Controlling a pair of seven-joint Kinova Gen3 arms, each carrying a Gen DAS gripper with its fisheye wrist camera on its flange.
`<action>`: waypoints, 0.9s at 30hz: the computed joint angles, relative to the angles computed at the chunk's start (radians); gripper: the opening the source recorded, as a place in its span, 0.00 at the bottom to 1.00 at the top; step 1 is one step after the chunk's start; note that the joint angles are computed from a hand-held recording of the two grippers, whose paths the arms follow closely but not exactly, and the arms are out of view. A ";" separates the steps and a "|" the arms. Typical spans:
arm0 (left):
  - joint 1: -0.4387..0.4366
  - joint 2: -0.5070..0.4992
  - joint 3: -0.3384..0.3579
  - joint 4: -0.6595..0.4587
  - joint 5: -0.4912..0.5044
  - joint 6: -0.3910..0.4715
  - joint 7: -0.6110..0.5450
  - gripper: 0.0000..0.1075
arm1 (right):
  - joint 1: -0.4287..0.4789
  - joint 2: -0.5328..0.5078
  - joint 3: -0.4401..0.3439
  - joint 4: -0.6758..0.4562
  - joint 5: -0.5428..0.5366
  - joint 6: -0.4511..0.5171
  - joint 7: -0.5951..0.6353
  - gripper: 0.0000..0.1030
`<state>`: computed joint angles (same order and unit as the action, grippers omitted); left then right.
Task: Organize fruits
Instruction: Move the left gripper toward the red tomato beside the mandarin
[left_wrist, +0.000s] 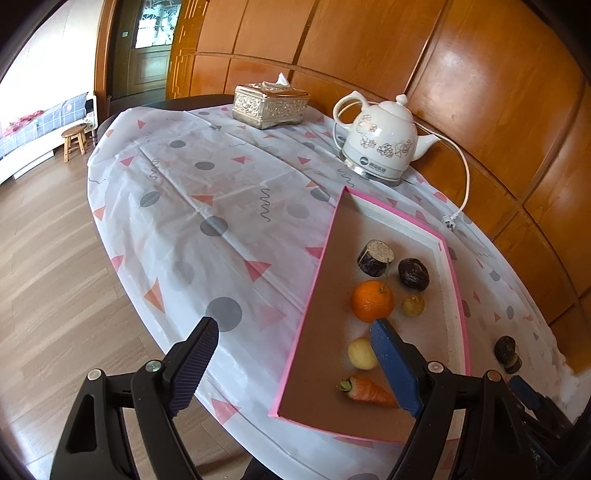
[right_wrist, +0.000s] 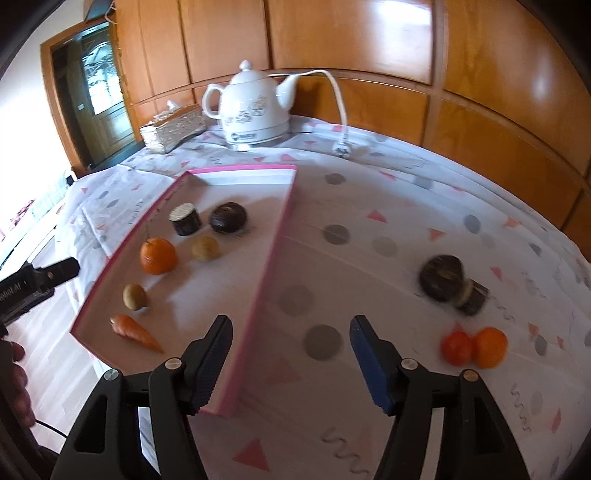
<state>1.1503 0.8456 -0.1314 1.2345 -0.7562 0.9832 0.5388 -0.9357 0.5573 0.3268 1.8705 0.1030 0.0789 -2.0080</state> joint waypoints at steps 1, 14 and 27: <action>0.000 0.000 0.000 -0.001 -0.001 0.000 -0.001 0.79 | -0.014 -0.002 0.022 0.013 -0.003 -0.006 -0.007 0.65; 0.001 0.009 0.004 -0.029 -0.010 -0.009 -0.056 0.79 | -0.273 0.052 0.430 0.182 -0.169 -0.099 -0.076 0.66; 0.002 0.029 -0.002 -0.079 -0.001 -0.069 -0.183 0.84 | -0.313 0.133 0.652 0.298 -0.297 -0.051 -0.164 0.75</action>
<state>1.1524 0.8747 -0.1334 1.1557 -0.7575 0.9143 0.3559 -1.2482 0.6900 0.9783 2.1686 -0.1938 0.0280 -2.1716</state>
